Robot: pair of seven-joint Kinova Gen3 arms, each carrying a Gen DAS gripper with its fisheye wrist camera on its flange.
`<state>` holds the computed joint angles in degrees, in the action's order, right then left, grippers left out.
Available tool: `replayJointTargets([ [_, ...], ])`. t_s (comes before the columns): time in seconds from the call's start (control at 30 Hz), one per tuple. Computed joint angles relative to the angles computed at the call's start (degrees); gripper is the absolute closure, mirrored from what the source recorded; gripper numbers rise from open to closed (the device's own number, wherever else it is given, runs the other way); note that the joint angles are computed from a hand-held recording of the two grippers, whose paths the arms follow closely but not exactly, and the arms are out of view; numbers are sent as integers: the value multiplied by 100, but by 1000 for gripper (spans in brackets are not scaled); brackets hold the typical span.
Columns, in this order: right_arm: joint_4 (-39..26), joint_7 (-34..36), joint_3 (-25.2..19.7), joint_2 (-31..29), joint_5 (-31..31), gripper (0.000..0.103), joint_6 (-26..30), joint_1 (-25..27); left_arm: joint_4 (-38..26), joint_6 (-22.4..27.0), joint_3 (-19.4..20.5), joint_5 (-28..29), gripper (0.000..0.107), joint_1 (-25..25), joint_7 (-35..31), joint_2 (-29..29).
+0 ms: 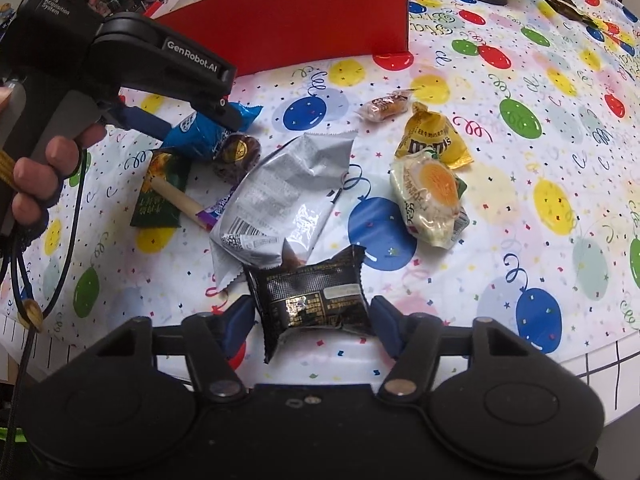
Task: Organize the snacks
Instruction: 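Grasp the blue cookie packet with the left tool while the right tool grasps the black wrapped snack, then carry the blue cookie packet and black snack into the red box with both tools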
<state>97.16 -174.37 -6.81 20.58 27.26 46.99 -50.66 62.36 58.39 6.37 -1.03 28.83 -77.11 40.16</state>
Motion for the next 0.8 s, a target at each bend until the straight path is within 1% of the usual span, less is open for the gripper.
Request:
replayJointTargets([
  [0.07,5,-32,10,-10,31,45,7,-20,-8,18,-10,-18,59,13,4,-6],
  [0.17,12,-115,23,-30,89,46,39,-55,102,-113,-7,-14,69,15,-10,-62],
  [0.33,41,-432,54,-111,365,48,203,-205,223,-192,28,35,70,-26,3,-162],
  [0.53,57,-921,-3,-236,820,54,540,-346,381,-237,42,130,70,-106,87,-367],
  [0.57,54,-990,-17,-255,910,56,598,-365,421,-270,54,141,70,-122,83,-424],
  [0.7,97,-1277,-76,-349,1254,59,758,-394,636,-521,93,174,70,-173,76,-726],
  [0.8,176,-1329,-150,-411,1363,62,691,-291,691,-635,143,252,70,-247,42,-880],
])
